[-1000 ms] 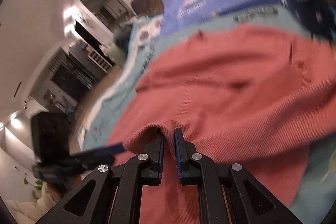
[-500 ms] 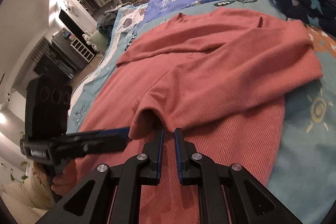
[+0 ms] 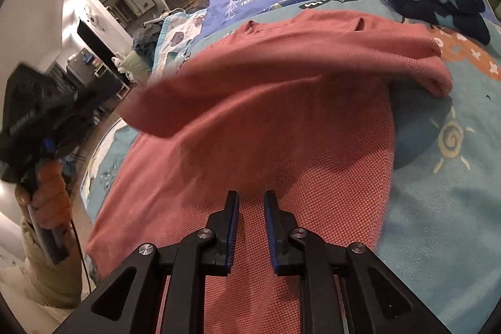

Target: Fold small clothes

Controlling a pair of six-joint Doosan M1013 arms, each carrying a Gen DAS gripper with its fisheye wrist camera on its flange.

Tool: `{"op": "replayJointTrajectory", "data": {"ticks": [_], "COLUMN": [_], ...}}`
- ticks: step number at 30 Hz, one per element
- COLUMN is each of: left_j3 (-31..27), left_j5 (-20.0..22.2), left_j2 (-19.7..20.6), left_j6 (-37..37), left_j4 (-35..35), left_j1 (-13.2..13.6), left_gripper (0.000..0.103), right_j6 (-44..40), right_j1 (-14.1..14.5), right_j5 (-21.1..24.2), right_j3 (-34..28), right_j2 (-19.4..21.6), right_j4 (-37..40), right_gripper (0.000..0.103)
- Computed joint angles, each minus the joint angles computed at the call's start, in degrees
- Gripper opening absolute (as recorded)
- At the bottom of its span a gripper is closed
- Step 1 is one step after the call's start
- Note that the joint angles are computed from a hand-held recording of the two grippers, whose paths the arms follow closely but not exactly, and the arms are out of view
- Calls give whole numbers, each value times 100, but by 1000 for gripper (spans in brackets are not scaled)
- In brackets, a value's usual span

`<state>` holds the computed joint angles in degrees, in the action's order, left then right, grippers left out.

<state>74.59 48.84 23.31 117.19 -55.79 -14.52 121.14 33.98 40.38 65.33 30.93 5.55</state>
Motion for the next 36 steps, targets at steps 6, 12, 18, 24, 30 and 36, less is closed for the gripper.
{"op": "replayJointTrajectory", "data": {"ticks": [6, 12, 18, 24, 30, 36], "left_j3": [41, -240, -512, -570, -644, -415], "left_j5": [960, 1147, 500, 6, 315, 220], "left_j2": [251, 610, 450, 177, 482, 468], "left_j6": [-711, -1165, -674, 43, -1083, -1591], "left_j4": [169, -104, -57, 562, 1719, 1905], "left_j1": [42, -44, -114, -154, -219, -179], "left_gripper": [47, 32, 5, 5, 7, 47], "right_j6": [34, 100, 234, 590, 1380, 2531], "right_j1": [-5, 27, 30, 27, 84, 88], "right_j5": [-85, -55, -51, -47, 190, 1074], "right_j3": [89, 122, 212, 307, 243, 87], "right_j2": [-3, -36, -118, -232, -234, -211], "right_j4": [97, -14, -138, -592, -1539, -2811], "right_gripper": [18, 21, 21, 21, 23, 27]}}
